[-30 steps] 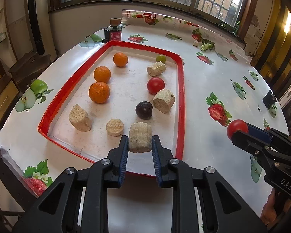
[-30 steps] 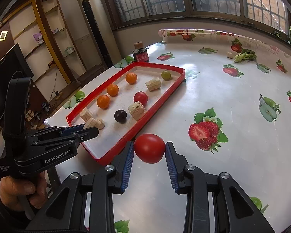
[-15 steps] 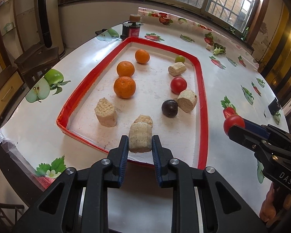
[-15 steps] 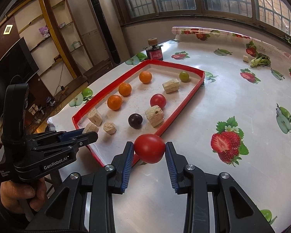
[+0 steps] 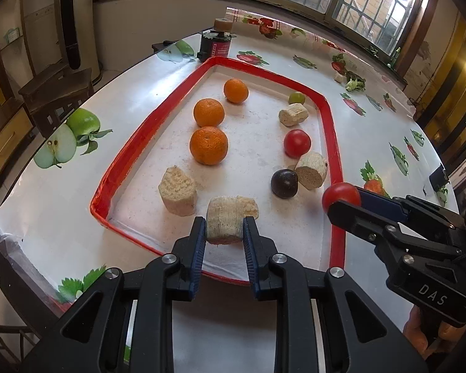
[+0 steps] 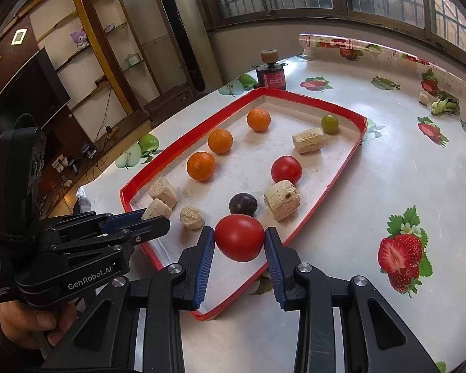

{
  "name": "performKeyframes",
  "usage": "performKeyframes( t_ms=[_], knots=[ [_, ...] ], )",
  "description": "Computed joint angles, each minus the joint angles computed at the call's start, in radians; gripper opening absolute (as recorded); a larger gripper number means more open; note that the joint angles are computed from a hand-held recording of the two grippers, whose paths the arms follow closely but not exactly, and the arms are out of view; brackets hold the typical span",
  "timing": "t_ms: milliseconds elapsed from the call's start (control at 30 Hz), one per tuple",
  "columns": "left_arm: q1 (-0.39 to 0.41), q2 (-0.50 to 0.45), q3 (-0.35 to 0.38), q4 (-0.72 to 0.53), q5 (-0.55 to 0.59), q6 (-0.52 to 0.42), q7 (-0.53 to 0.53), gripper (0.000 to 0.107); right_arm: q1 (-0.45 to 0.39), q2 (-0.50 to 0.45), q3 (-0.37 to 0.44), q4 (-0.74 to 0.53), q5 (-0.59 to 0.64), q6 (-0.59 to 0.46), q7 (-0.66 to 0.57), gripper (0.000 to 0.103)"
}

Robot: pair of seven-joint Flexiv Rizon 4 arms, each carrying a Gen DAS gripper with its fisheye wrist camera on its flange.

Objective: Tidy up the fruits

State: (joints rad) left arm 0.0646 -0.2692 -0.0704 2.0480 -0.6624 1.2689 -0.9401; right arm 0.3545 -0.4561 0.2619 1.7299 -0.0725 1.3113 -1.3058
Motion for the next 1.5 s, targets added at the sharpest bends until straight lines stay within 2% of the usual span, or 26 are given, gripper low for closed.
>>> performKeyframes(
  t_ms=[200,400,800,833,933,1000,1500],
  knots=[
    [0.001,-0.03,0.01,-0.032,0.052,-0.022,-0.029,0.022,0.002,-0.042,0.005,-0.055,0.0,-0.045,-0.018,0.034],
    [0.013,-0.034,-0.001,-0.035,0.043,-0.03,-0.019,0.022,0.007,-0.071,0.008,-0.087,0.009,-0.081,-0.038,0.034],
    [0.008,-0.036,0.012,-0.034,0.067,-0.033,-0.054,0.023,0.026,-0.076,-0.013,-0.088,0.0,-0.089,-0.025,0.035],
    [0.009,-0.035,0.012,-0.034,0.068,-0.035,-0.056,0.023,0.024,-0.076,-0.01,-0.088,0.002,-0.09,-0.025,0.035],
    [0.013,-0.023,0.002,-0.021,0.051,-0.024,-0.043,0.039,0.019,-0.068,-0.004,-0.081,0.006,-0.085,-0.031,0.039],
    [0.005,-0.014,0.007,-0.011,0.059,0.004,-0.048,0.052,0.022,-0.057,-0.008,-0.067,0.002,-0.072,-0.029,0.048],
    [-0.004,0.052,0.01,0.059,0.015,0.042,-0.004,0.052,0.007,0.04,-0.033,0.058,-0.037,0.01,0.016,0.049]
  ],
)
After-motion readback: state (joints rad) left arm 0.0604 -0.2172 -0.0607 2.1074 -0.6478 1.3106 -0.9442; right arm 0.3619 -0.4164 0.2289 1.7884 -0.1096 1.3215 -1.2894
